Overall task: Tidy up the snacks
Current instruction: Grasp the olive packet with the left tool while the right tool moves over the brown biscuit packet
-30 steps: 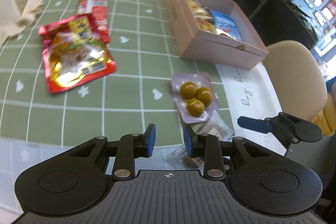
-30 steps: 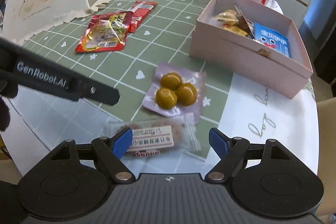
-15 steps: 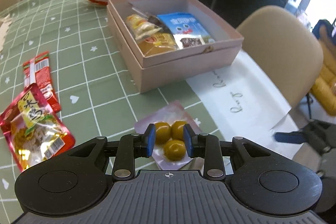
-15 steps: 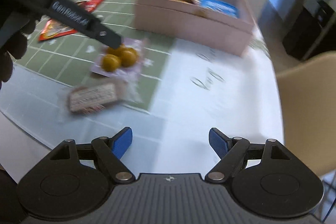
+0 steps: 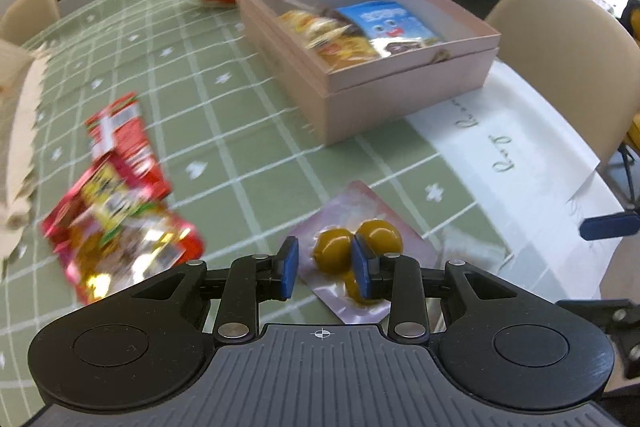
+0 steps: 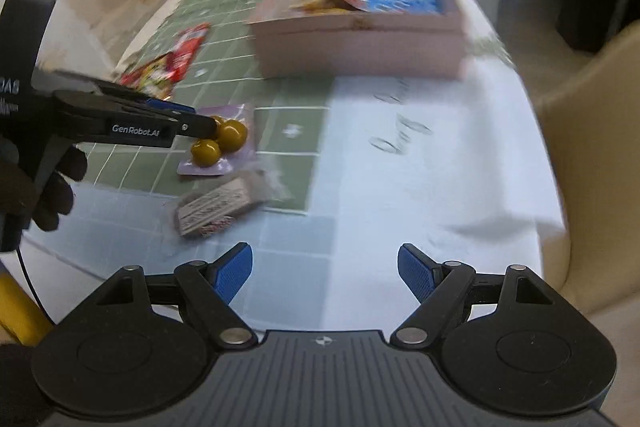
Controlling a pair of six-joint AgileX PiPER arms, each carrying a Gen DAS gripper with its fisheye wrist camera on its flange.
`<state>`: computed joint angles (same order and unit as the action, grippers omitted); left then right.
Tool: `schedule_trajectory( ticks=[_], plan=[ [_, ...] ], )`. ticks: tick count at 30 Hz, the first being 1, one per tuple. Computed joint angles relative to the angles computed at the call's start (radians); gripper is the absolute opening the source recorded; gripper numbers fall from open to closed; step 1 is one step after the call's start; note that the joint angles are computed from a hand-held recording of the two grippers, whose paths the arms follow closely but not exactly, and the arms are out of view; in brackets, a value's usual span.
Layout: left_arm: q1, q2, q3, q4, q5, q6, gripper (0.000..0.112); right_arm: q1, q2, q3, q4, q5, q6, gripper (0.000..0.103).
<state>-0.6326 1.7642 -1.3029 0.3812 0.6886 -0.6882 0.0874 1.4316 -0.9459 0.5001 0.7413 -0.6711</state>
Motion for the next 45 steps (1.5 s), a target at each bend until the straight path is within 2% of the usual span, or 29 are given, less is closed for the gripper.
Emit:
schedule_trajectory(
  ticks=[3, 8, 13, 15, 17, 22, 26, 30, 33, 35, 37, 43, 45],
  plan=[
    [0.011, -0.064, 0.072, -0.002, 0.013, -0.043, 0.035, 0.1, 0.023, -0.02, -0.005, -0.015, -0.017, 0.081],
    [0.047, -0.165, 0.178, -0.031, 0.016, -0.109, 0.032, 0.306, 0.079, -0.059, -0.044, -0.135, 0.001, 0.081],
    [0.088, -0.254, 0.256, -0.111, -0.025, -0.096, 0.032, 0.45, 0.152, -0.093, -0.327, -0.221, 0.227, 0.081],
    [0.093, -0.264, 0.262, -0.158, -0.039, -0.056, 0.032, 0.438, 0.127, -0.055, -0.383, -0.253, 0.226, 0.081],
    [0.083, -0.251, 0.254, -0.161, -0.045, -0.048, 0.032, 0.385, 0.106, -0.031, -0.364, -0.252, 0.188, 0.081],
    [0.037, -0.191, 0.214, -0.136, -0.058, -0.074, 0.034, 0.161, 0.116, -0.054, -0.138, -0.127, 0.081, 0.081],
    [0.018, -0.14, 0.164, -0.207, -0.053, 0.02, 0.034, 0.054, 0.092, -0.022, 0.023, -0.091, 0.01, 0.082],
    [-0.003, -0.12, 0.135, -0.262, -0.054, 0.11, 0.034, 0.062, 0.067, 0.023, 0.015, -0.137, -0.009, 0.085],
    [-0.041, -0.131, 0.129, -0.121, -0.046, -0.017, 0.034, 0.116, 0.037, 0.072, -0.062, -0.205, 0.023, 0.087],
    [-0.043, -0.135, 0.124, -0.074, -0.049, -0.057, 0.034, 0.137, 0.025, 0.099, -0.091, -0.244, 0.028, 0.091],
    [-0.036, -0.119, 0.106, -0.077, -0.04, -0.039, 0.034, 0.135, 0.022, 0.112, -0.07, -0.251, 0.008, 0.096],
    [-0.092, -0.07, 0.068, -0.027, -0.001, 0.008, 0.034, 0.141, 0.027, 0.126, -0.049, -0.278, -0.017, 0.099],
    [-0.081, -0.08, 0.081, -0.055, -0.019, 0.013, 0.034, 0.145, 0.029, 0.132, -0.046, -0.292, -0.014, 0.101]
  ],
)
